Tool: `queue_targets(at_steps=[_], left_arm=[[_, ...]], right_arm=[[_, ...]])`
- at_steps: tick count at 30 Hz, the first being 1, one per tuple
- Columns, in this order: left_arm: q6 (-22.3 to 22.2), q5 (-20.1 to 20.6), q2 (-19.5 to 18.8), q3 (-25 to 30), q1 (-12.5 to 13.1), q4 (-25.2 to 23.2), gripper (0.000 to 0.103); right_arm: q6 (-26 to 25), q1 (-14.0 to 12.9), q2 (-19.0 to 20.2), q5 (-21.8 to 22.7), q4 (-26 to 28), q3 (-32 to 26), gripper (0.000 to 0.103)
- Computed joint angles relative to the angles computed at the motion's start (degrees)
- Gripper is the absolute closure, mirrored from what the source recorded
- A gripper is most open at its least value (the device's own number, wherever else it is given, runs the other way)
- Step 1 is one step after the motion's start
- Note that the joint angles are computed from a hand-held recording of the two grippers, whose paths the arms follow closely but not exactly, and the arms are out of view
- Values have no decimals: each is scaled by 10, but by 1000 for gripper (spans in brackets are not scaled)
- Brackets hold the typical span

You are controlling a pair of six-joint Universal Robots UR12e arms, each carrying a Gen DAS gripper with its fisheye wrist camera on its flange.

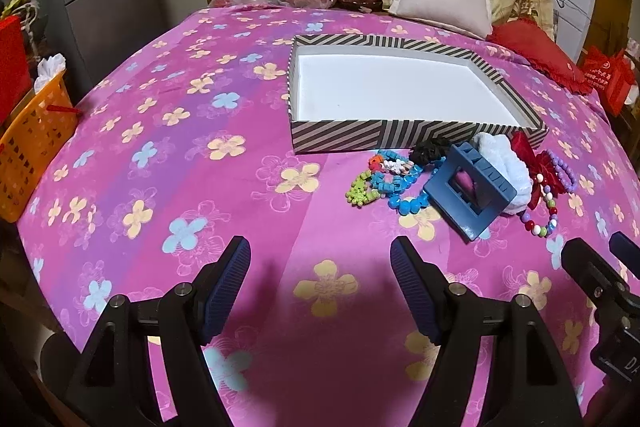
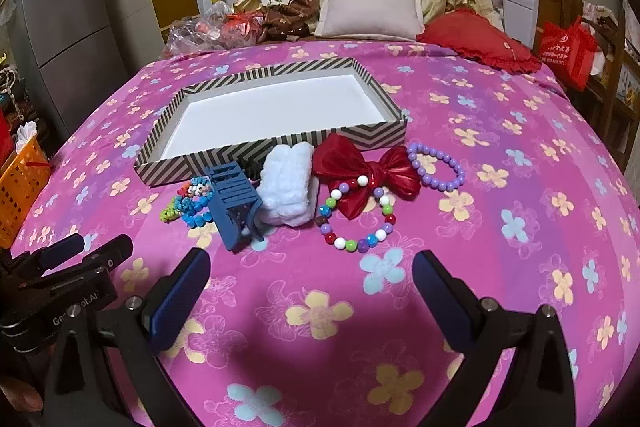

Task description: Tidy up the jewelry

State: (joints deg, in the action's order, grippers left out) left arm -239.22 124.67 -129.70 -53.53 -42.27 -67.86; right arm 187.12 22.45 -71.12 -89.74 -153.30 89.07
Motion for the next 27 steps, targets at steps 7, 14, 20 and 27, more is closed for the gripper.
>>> queue_targets(at_steps=[7, 14, 20, 27], left_arm=[[4, -10, -6, 8, 2, -2, 42], [12, -12, -14, 22, 2, -7, 42], [12, -12, -15, 25, 2, -10, 42], [11, -10, -14, 23, 2, -8, 42]], right_arm=[[0, -2, 4, 4, 1, -4, 1], [4, -8, 5, 9, 0, -3, 1], [4, -9, 6, 10, 2, -5, 1], [4, -8, 6, 9, 1, -5, 1]])
